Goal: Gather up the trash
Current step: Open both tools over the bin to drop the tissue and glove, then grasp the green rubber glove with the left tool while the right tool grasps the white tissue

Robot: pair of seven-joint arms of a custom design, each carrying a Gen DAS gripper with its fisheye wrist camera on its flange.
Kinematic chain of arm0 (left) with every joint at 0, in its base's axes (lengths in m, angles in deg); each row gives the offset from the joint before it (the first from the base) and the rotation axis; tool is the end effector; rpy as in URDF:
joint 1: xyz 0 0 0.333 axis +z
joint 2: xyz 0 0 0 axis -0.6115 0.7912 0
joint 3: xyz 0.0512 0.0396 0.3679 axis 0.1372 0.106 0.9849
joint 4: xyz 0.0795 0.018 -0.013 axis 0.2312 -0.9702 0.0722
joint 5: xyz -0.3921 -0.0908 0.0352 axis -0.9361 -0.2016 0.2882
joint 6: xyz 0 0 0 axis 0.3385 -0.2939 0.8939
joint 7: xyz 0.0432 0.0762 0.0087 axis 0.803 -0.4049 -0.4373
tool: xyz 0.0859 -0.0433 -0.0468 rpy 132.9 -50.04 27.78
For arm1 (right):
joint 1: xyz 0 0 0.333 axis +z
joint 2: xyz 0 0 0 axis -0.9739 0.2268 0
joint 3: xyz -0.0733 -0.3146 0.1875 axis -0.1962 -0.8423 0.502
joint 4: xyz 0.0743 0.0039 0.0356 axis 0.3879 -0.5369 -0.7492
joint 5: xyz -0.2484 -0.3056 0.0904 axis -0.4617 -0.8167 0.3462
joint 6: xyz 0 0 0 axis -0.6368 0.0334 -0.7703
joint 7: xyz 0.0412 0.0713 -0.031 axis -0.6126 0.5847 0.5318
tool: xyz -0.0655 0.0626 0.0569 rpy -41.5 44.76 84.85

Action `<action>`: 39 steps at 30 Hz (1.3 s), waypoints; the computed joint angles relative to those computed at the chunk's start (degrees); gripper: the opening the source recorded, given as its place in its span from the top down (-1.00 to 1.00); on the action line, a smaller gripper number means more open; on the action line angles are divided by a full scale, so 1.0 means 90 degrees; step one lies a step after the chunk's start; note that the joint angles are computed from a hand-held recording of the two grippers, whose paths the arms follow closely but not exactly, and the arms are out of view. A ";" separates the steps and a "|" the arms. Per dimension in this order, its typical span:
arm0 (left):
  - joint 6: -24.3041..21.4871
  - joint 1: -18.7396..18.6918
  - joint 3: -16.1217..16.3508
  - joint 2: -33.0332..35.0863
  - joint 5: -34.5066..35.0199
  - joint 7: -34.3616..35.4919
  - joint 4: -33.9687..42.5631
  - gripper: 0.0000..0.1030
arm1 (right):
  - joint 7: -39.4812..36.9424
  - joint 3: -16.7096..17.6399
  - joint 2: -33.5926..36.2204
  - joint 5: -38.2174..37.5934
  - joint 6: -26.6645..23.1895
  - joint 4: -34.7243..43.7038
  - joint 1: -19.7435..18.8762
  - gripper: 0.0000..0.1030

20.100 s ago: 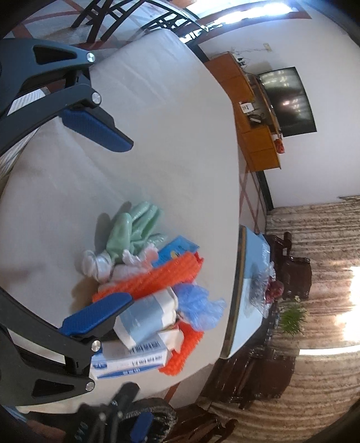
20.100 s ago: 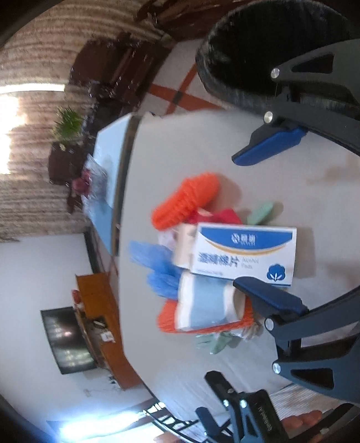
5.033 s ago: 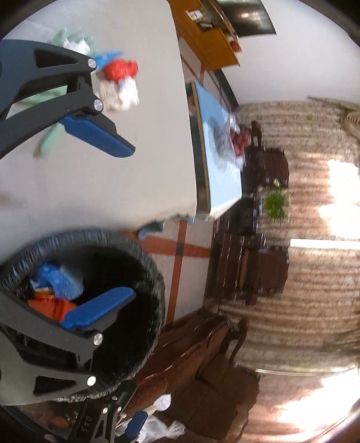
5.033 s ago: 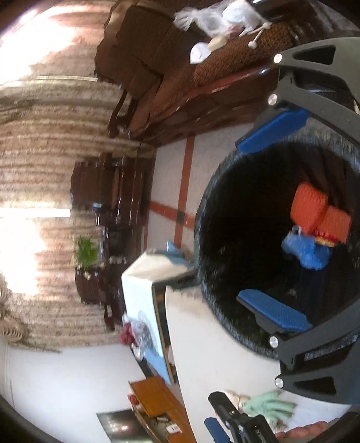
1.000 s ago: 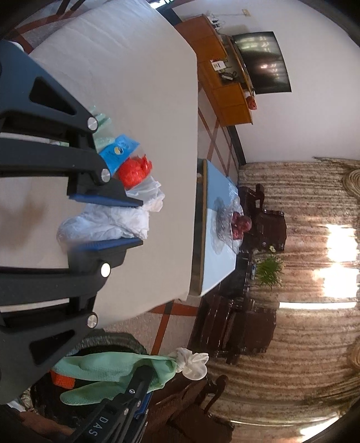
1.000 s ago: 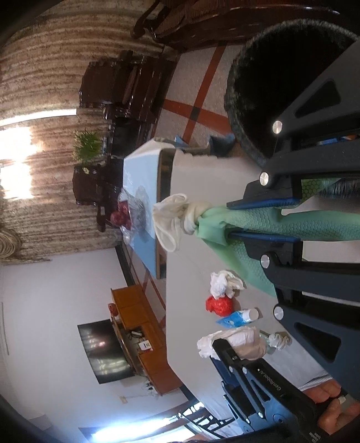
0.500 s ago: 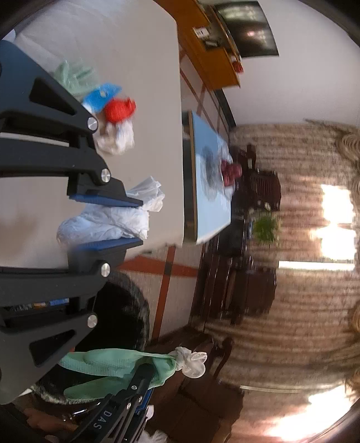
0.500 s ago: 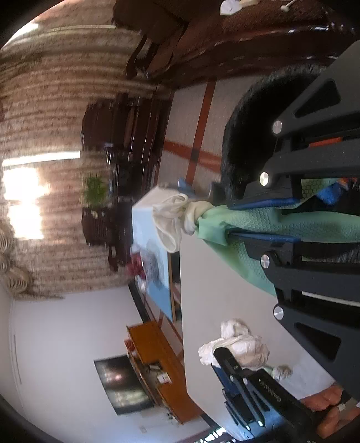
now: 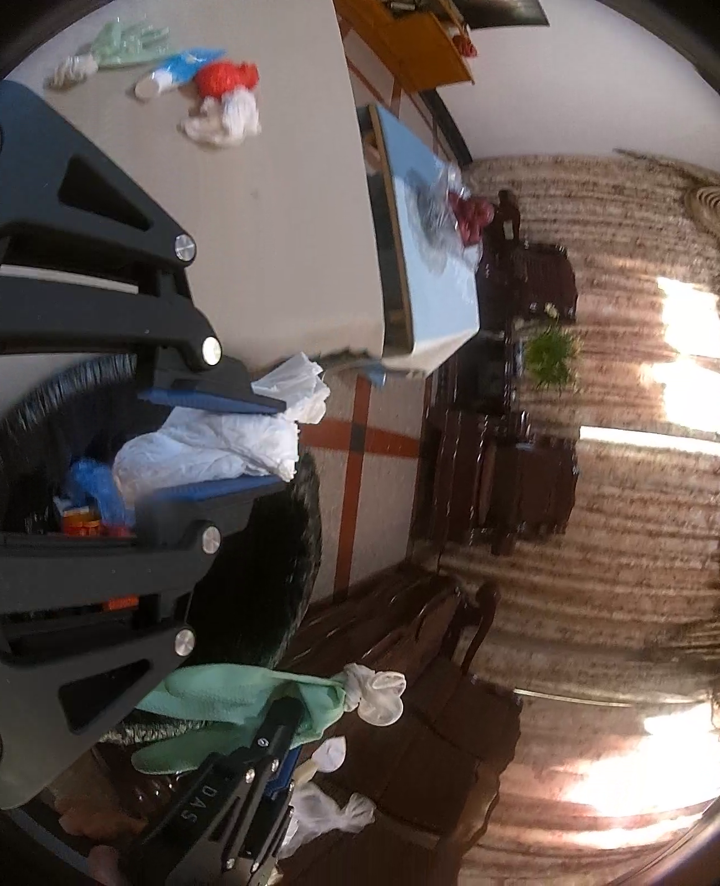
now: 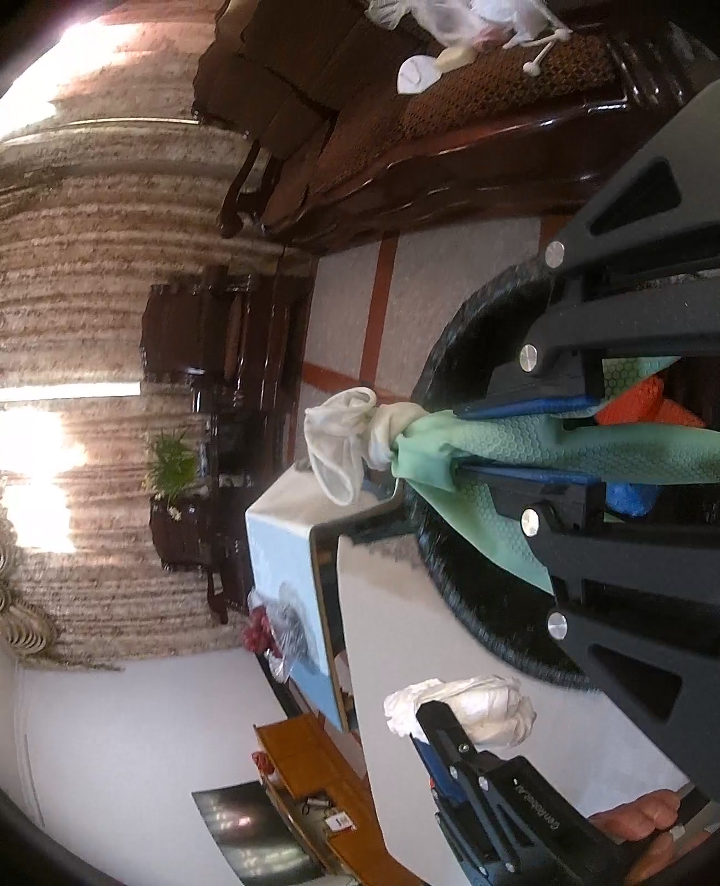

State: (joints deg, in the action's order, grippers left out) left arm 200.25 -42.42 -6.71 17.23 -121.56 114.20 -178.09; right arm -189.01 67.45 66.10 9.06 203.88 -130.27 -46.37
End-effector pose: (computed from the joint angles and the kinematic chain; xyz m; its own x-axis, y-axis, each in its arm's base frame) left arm 0.6592 -0.3371 0.4662 -0.8335 -0.5451 0.0898 -0.3571 0.4075 -0.8405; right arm 0.5117 0.3268 0.4931 -0.6775 -0.7335 -0.0537 -0.3938 0.4234 -0.8159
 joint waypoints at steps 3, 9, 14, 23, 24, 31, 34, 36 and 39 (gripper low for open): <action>0.0040 -0.0109 -0.0041 0.0096 0.0113 0.0034 -0.0001 0.59 | 0.0052 -0.0028 -0.0068 0.0102 0.0065 -0.0159 -0.0060 0.69; -0.0042 -0.0274 -0.0043 0.0280 0.0530 -0.0305 0.0090 0.59 | 0.0110 -0.0056 -0.0143 0.0267 0.0272 -0.0472 -0.0222 0.69; -0.0139 -0.0257 -0.0104 0.0368 0.0790 -0.0460 0.0109 0.36 | 0.0143 -0.0054 -0.0108 0.0406 0.0379 -0.0613 -0.0295 0.58; 0.0060 -0.0056 -0.0170 0.0423 0.0888 -0.0708 0.0188 -0.56 | 0.0535 0.0013 -0.0083 0.0294 -0.0070 -0.0604 -0.0154 -0.62; 0.0164 0.0009 -0.0195 0.0425 0.0850 -0.0710 0.0199 -0.68 | 0.0589 0.0027 -0.0053 0.0283 -0.0210 -0.0552 -0.0120 -0.73; 0.0685 0.0385 -0.0289 0.0452 0.0943 -0.0855 0.0244 -0.78 | 0.0524 0.0015 0.0179 -0.0005 -0.0279 -0.0109 0.0011 -0.88; 0.0869 0.0573 -0.0305 0.0440 0.1088 -0.1056 0.0245 -0.78 | 0.0299 -0.0035 0.0381 -0.0160 -0.0183 0.0209 0.0078 -0.88; 0.0997 0.0719 -0.0360 0.0436 0.1191 -0.1156 0.0226 -0.78 | 0.0169 -0.0093 0.0549 -0.0279 -0.0038 0.0467 0.0126 -0.88; 0.1191 0.0913 -0.0384 0.0423 0.1389 -0.1393 0.0206 -0.78 | -0.0022 -0.0198 0.0832 -0.0441 0.0212 0.0889 0.0217 -0.88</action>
